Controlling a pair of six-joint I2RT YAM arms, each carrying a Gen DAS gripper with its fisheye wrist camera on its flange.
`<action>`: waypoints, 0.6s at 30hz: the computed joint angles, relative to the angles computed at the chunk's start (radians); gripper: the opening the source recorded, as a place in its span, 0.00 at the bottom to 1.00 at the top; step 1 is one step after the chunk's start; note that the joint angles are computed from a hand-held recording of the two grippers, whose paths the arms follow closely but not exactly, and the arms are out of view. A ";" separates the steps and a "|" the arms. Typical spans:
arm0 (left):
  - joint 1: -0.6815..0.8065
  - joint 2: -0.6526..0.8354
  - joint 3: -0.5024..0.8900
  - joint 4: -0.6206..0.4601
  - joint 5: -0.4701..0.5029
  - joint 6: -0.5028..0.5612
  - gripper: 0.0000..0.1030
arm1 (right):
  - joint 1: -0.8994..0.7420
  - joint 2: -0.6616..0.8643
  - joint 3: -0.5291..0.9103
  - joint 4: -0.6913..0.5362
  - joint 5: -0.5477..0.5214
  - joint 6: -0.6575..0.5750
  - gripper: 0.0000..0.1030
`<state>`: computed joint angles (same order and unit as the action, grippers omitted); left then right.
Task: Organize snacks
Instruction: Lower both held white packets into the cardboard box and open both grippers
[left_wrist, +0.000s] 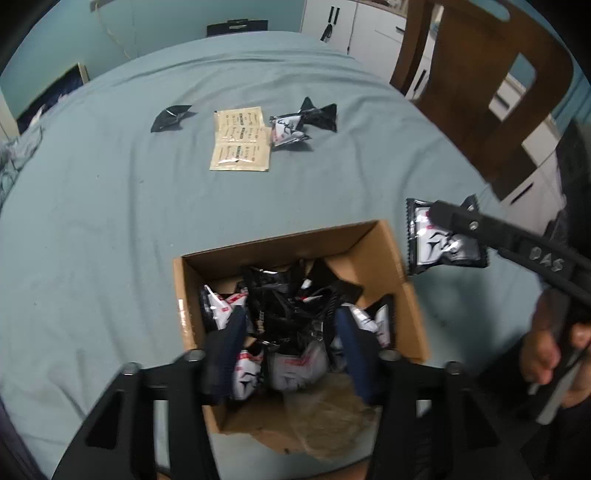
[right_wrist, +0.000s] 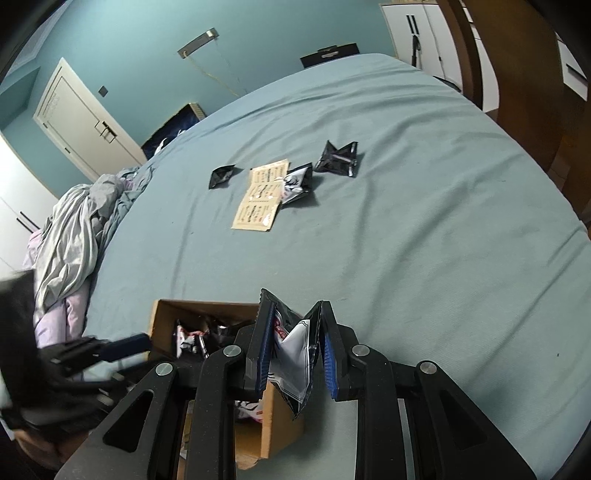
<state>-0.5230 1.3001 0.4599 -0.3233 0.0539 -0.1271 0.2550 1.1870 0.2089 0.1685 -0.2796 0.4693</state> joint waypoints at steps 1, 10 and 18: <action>-0.005 -0.013 0.001 -0.001 -0.022 0.002 0.68 | 0.010 0.006 0.001 0.005 -0.002 -0.007 0.21; 0.033 -0.105 -0.054 0.081 -0.257 -0.005 0.83 | 0.119 0.017 0.023 0.026 -0.040 -0.089 0.21; 0.017 -0.099 -0.064 0.110 -0.331 -0.014 0.83 | 0.153 0.095 0.031 0.094 -0.081 -0.116 0.25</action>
